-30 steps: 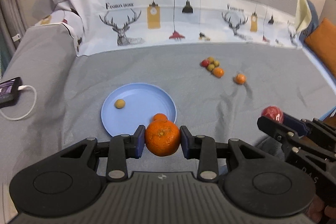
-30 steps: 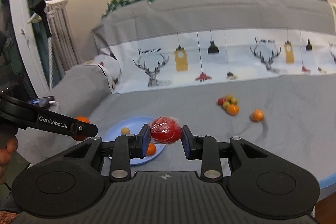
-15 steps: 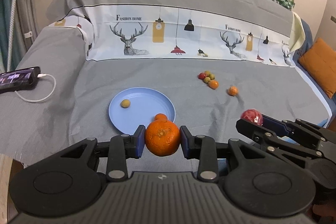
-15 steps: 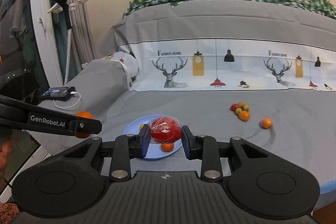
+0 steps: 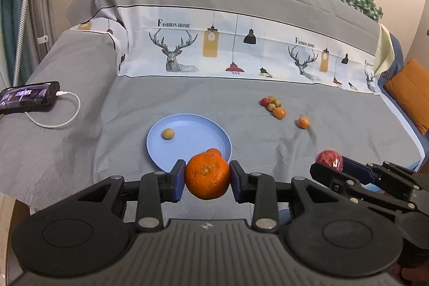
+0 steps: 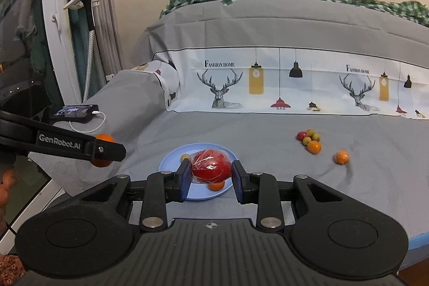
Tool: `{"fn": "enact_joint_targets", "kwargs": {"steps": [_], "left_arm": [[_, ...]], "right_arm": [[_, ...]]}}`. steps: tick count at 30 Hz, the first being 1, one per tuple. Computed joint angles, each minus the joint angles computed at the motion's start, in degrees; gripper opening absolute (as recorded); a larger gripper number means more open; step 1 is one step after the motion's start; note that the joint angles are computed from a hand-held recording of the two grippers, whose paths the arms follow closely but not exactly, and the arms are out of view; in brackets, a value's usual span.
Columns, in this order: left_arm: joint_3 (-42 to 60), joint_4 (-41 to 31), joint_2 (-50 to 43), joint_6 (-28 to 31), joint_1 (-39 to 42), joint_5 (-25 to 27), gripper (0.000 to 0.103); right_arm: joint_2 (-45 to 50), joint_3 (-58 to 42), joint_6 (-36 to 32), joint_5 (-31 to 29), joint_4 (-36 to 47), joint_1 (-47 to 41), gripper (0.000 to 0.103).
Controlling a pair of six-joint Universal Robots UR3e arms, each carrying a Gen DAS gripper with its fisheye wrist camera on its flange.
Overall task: Organize fruits
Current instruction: 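Carry both fruits over the blue plate and open both tools to release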
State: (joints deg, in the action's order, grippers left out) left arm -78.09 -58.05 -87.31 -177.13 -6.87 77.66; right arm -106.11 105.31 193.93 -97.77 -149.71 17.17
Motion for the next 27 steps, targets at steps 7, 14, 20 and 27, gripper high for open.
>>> {"fn": "enact_joint_targets", "kwargs": {"steps": [7, 14, 20, 27], "left_arm": [[0.2, -0.8, -0.3, -0.3, 1.5, 0.0, 0.039], [0.7, -1.1, -1.3, -0.8, 3.3, 0.1, 0.039], [4.8, -0.4, -6.6, 0.1, 4.1, 1.1, 0.039], [16.8, -1.4, -19.8, 0.8, 2.6, 1.6, 0.039]], "right_arm": [[1.5, -0.4, -0.4, 1.4, 0.0, -0.2, 0.033], [3.4, -1.3, -0.7, 2.7, 0.8, -1.0, 0.033], [9.9, -5.5, -1.8, 4.4, 0.1, -2.1, 0.033], [20.3, -12.6, -2.0, 5.3, -0.4, -2.8, 0.033]]}}
